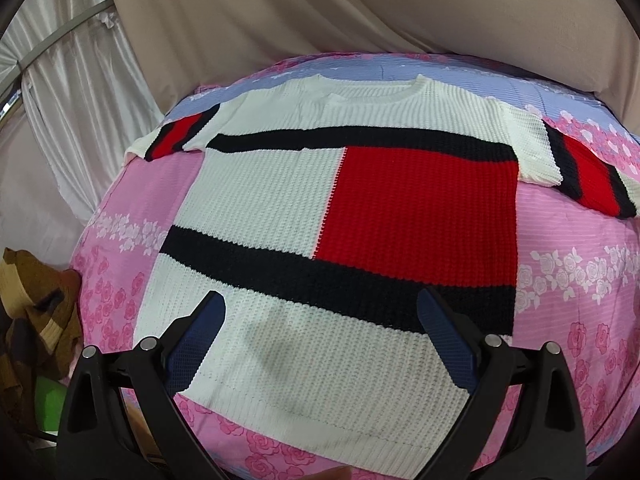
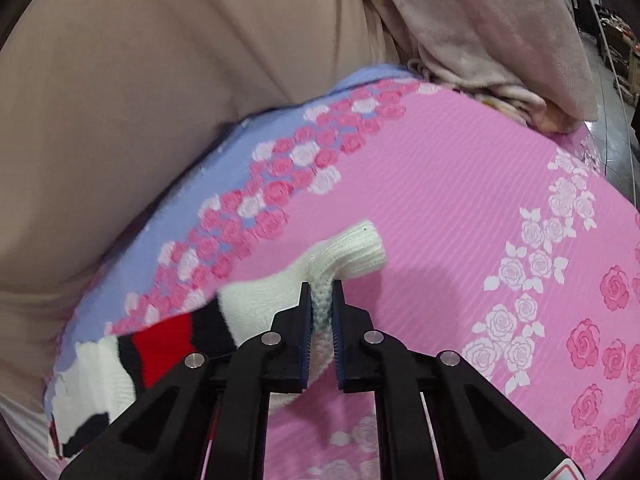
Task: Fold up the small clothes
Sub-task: 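Fold the sleeve side over the sweater body with the right tool while the left tool pins the body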
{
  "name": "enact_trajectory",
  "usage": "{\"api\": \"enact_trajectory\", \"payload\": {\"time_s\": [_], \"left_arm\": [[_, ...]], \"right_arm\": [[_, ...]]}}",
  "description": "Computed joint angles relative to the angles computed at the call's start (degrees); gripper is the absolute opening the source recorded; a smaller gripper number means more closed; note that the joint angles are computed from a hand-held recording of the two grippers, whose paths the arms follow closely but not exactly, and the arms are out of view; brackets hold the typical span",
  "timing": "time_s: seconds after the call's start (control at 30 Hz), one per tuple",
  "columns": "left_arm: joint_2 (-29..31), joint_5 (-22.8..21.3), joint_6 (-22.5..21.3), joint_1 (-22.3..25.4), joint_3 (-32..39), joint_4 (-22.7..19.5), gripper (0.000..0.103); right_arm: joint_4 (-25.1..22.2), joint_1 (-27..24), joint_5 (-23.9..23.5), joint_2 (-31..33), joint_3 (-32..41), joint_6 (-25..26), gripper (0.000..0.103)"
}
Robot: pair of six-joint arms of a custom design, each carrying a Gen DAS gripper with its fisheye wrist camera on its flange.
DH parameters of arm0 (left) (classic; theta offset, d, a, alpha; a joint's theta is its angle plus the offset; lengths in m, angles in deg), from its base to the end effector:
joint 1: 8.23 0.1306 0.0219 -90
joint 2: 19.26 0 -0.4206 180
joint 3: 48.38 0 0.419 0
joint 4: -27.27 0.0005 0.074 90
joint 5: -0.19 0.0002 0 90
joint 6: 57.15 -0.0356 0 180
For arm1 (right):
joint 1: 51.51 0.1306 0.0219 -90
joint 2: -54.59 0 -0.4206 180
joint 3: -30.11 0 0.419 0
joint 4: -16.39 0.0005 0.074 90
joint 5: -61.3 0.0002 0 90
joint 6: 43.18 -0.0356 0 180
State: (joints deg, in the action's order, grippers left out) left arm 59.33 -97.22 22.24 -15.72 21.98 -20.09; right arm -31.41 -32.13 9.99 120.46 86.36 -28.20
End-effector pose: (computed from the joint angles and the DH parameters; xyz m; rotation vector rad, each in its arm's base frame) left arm 0.4120 -0.0500 0.3926 0.3491 2.5152 0.1857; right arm 0.3073 0.0840 0.3586 1.2694 1.9050 -0.0549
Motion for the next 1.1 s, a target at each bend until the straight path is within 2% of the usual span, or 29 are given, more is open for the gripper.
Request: {"api": "enact_trajectory", "payload": {"time_s": [0.1, 0.2, 0.27, 0.4, 0.5, 0.57, 0.63, 0.67, 0.7, 0.77, 0.8, 0.87, 0.93, 1.03, 1.1], "left_arm": [[0.4, 1.7, -0.8, 1.6, 0.2, 0.8, 0.094], [1.4, 4.1, -1.4, 3.6, 1.2, 1.2, 0.094], [2.1, 5.4, -1.8, 5.0, 1.8, 1.5, 0.094], [4.0, 8.0, -2.4, 9.0, 3.8, 1.7, 0.094], [5.6, 9.2, -3.0, 12.2, 5.5, 1.9, 0.094], [7.5, 9.7, -3.7, 15.3, 7.3, 2.1, 0.094], [9.4, 9.6, -4.5, 17.5, 9.1, 2.3, 0.094], [10.6, 9.6, -4.9, 18.8, 10.4, 2.7, 0.094], [11.6, 9.9, -5.2, 19.7, 11.3, 3.1, 0.094], [14.8, 10.7, -5.9, 21.2, 14.5, 3.3, 0.094], [16.3, 11.3, -6.1, 21.4, 16.2, 3.0, 0.094], [19.6, 12.4, -6.4, 20.7, 19.6, 3.2, 0.094], [22.5, 13.8, -5.9, 18.9, 22.9, 2.6, 0.095], [26.8, 16.2, -3.8, 15.1, 27.3, -0.6, 0.095], [29.0, 17.2, -2.6, 12.2, 28.8, -1.9, 0.095]], "right_arm": [[1.1, 3.6, 4.6, 1.3, 6.1, 4.3, 0.008], [5.9, 8.5, 7.0, 7.1, 15.1, 14.4, 0.007], [9.2, 11.3, 6.6, 12.3, 21.2, 21.0, 0.006], [13.8, 16.2, 0.9, 27.0, 36.6, 32.5, 0.006], [12.1, 18.5, -5.0, 39.1, 48.4, 37.1, 0.007], [9.3, 20.0, -8.4, 47.4, 55.6, 38.3, 0.013], [6.0, 21.9, -9.5, 52.5, 59.5, 37.1, 0.013], [6.6, 22.8, -9.4, 52.9, 58.9, 35.8, 0.013], [7.0, 23.8, -8.8, 52.5, 57.4, 34.0, 0.014], [5.9, 26.1, -6.6, 50.7, 53.0, 28.8, 0.023], [4.0, 27.2, -5.6, 49.6, 50.8, 25.8, 0.025], [-1.9, 28.5, -4.6, 48.0, 48.7, 20.9, 0.03], [-8.2, 29.1, -3.2, 46.3, 46.1, 15.3, 0.031], [-12.8, 28.4, -1.8, 42.4, 40.4, 6.4, 0.036], [-15.0, 27.6, -0.7, 40.9, 38.3, 3.0, 0.038]]}}
